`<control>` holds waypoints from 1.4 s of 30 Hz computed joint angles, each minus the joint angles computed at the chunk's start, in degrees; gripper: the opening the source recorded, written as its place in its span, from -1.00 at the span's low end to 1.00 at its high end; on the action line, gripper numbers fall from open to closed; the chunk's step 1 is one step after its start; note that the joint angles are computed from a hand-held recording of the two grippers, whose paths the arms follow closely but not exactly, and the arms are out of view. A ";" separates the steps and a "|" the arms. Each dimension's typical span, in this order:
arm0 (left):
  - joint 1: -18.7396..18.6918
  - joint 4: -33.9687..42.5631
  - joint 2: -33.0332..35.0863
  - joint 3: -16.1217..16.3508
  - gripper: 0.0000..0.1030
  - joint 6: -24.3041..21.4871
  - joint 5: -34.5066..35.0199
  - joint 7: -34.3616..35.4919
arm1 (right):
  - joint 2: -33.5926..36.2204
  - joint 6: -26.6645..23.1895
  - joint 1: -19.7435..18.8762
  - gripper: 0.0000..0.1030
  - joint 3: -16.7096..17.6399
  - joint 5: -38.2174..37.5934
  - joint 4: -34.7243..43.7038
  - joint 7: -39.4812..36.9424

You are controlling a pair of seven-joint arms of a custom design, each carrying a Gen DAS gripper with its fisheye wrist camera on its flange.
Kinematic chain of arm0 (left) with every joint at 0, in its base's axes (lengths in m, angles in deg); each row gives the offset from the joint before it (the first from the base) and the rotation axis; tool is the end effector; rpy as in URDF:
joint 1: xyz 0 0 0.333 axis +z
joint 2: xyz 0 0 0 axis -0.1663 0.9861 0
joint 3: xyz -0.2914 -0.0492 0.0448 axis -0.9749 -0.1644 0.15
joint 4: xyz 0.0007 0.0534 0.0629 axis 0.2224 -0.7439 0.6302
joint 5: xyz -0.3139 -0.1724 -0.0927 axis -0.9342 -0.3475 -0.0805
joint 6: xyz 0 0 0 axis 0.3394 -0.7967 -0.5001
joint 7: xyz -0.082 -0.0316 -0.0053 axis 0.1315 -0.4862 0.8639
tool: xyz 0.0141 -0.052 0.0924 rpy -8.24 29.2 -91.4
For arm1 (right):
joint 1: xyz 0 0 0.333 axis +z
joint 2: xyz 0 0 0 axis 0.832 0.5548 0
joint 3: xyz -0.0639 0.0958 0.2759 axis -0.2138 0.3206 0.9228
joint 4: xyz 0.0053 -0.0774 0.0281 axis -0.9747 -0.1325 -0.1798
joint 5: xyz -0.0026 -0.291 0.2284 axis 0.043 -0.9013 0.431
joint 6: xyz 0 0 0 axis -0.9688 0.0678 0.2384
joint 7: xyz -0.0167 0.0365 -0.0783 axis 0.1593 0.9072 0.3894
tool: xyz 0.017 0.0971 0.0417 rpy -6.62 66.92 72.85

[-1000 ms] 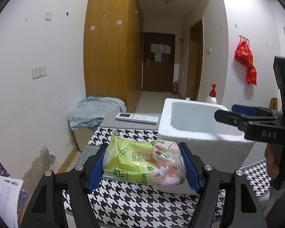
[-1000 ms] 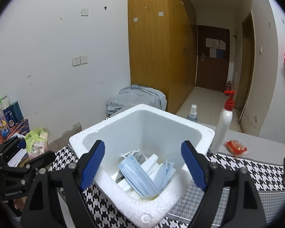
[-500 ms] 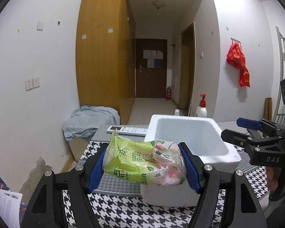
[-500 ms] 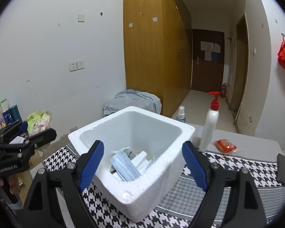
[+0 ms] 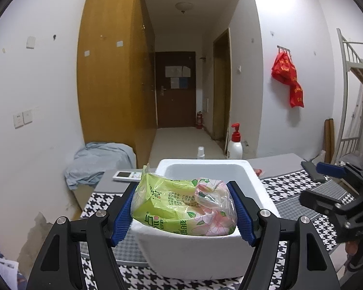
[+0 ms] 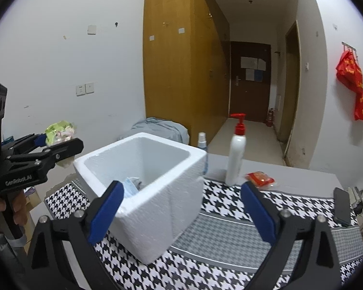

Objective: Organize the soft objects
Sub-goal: 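Lower the green packet into the box and open the left gripper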

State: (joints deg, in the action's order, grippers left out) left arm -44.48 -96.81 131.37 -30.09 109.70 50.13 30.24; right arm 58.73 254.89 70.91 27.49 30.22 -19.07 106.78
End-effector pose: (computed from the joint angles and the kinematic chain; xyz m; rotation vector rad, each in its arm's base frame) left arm 0.6663 -0.3230 0.3428 -1.2290 1.7668 -1.2063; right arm 0.6545 0.1597 0.3413 -1.6284 1.3308 -0.8333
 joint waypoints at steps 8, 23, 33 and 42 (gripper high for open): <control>1.37 8.15 4.27 -0.66 0.42 -4.78 4.30 -2.93 | -2.14 3.51 -0.11 0.96 -0.73 1.04 -5.76 -0.71; 3.72 22.11 11.91 -0.52 0.42 -13.18 15.11 -13.84 | -2.74 4.43 -0.12 0.98 -1.67 5.28 -9.29 -2.06; 3.35 30.82 16.74 3.54 0.80 -18.12 20.50 -23.43 | -2.94 5.03 -1.49 0.98 -1.25 4.33 -10.30 -1.13; 1.79 27.60 15.19 7.08 0.98 -15.81 25.78 -30.99 | -3.34 5.91 -1.98 0.98 -1.08 4.10 -11.07 -0.49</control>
